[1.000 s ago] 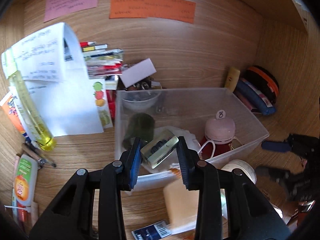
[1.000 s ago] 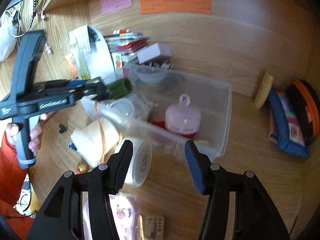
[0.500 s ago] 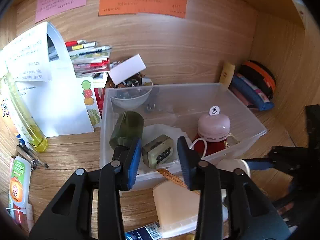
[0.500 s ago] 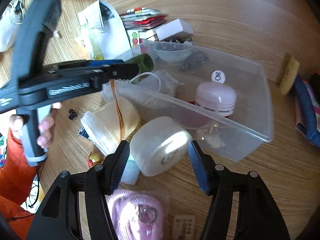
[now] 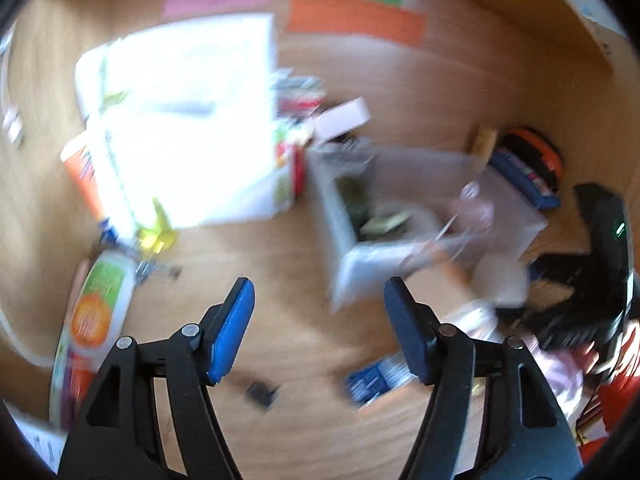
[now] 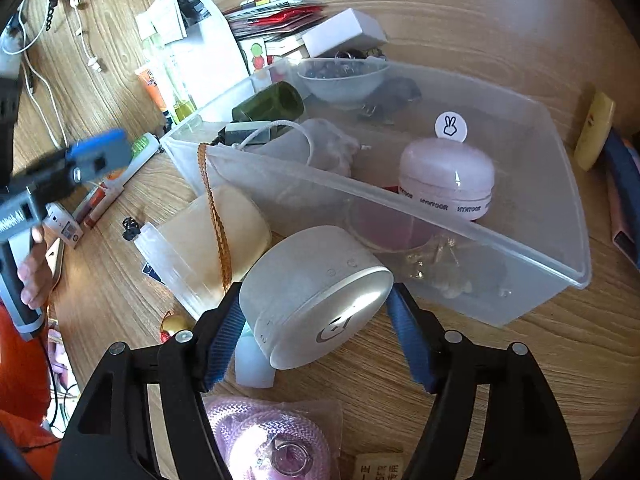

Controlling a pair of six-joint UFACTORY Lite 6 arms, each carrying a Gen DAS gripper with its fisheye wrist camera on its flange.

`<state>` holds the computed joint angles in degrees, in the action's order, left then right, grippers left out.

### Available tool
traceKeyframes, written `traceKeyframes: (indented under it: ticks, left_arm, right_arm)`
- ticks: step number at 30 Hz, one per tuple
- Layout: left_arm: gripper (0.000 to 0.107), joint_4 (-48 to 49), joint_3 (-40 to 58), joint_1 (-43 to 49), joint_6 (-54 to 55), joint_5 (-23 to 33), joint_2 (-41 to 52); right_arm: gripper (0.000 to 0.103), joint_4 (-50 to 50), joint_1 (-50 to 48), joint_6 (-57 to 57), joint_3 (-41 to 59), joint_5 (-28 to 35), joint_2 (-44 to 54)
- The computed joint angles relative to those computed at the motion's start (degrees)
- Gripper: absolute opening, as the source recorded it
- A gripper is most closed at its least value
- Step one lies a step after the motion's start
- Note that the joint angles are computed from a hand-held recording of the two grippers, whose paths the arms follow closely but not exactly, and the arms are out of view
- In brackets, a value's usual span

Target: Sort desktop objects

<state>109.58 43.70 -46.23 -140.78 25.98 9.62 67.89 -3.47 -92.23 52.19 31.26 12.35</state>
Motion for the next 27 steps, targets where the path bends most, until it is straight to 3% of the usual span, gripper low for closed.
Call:
traceKeyframes:
  ticks: [10,23,27]
  left_arm:
    - [0.062,6.97,-6.63,3.43,-10.41,-1.94,4.59]
    - [0.021,-0.26,-3.63,-0.17,-3.94,0.48,8.03]
    - [0.021,-1.38,-3.68,-0.81,-3.95,0.98,8.06]
  right_arm:
    - [0.067,4.67,-0.77,-4.39,-1.4,0.02,-0.16]
    - [0.067,8.49,-4.99,-8.27,-2.4,5.35,-2.35]
    - [0.067,9.14,-6.15,-8.74,-2.37,7.4,-2.7]
